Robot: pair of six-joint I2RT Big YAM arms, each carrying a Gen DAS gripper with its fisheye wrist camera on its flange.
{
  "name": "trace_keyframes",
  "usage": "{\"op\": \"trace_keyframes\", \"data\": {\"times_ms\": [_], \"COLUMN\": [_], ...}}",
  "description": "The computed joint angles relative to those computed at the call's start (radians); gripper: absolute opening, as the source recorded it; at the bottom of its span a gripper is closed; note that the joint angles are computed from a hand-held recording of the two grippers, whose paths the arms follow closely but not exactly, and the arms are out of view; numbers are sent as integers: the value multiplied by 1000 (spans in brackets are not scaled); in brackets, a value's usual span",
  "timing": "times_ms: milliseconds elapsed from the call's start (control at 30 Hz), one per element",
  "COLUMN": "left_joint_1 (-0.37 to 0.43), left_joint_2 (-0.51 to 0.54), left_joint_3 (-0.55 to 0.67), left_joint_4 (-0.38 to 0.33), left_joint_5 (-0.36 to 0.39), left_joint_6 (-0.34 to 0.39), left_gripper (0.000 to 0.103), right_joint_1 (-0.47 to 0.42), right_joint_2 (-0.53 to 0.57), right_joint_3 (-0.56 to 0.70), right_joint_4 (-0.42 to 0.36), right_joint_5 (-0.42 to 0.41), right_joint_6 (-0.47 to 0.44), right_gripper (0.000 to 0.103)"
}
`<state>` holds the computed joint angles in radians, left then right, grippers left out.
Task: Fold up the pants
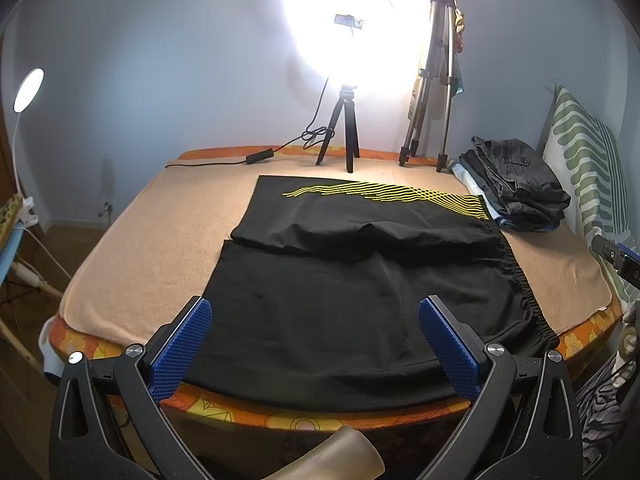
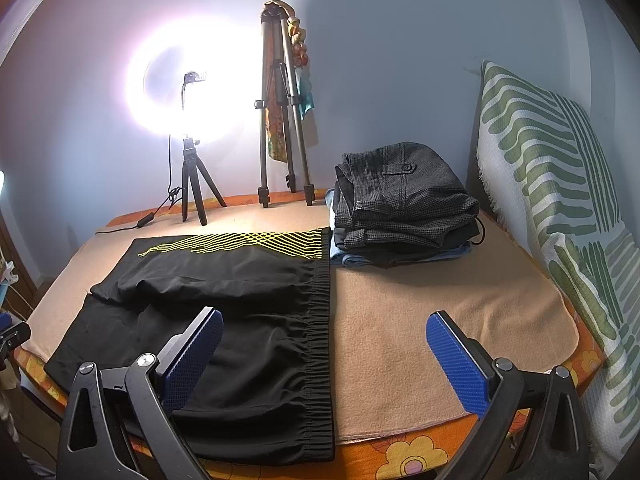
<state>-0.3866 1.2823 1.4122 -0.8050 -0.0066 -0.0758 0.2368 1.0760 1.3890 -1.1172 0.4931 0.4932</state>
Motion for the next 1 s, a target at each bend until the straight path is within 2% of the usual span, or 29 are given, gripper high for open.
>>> {"op": "trace_keyframes", "data": {"times_ms": [1000], "left_joint_1": [13], "left_joint_2": [7], "left_joint_3": [-2], "left_joint_4": [-9], "left_joint_5": [4], "left_joint_6": [-9], "left_gripper": [103], "right_joint_1": [-1], "right_joint_2": [10], "right_joint_3": [4], "right_joint_4": [0], "right_joint_5": [-25], "right_joint_6": [-8], "right_gripper": [103]}}
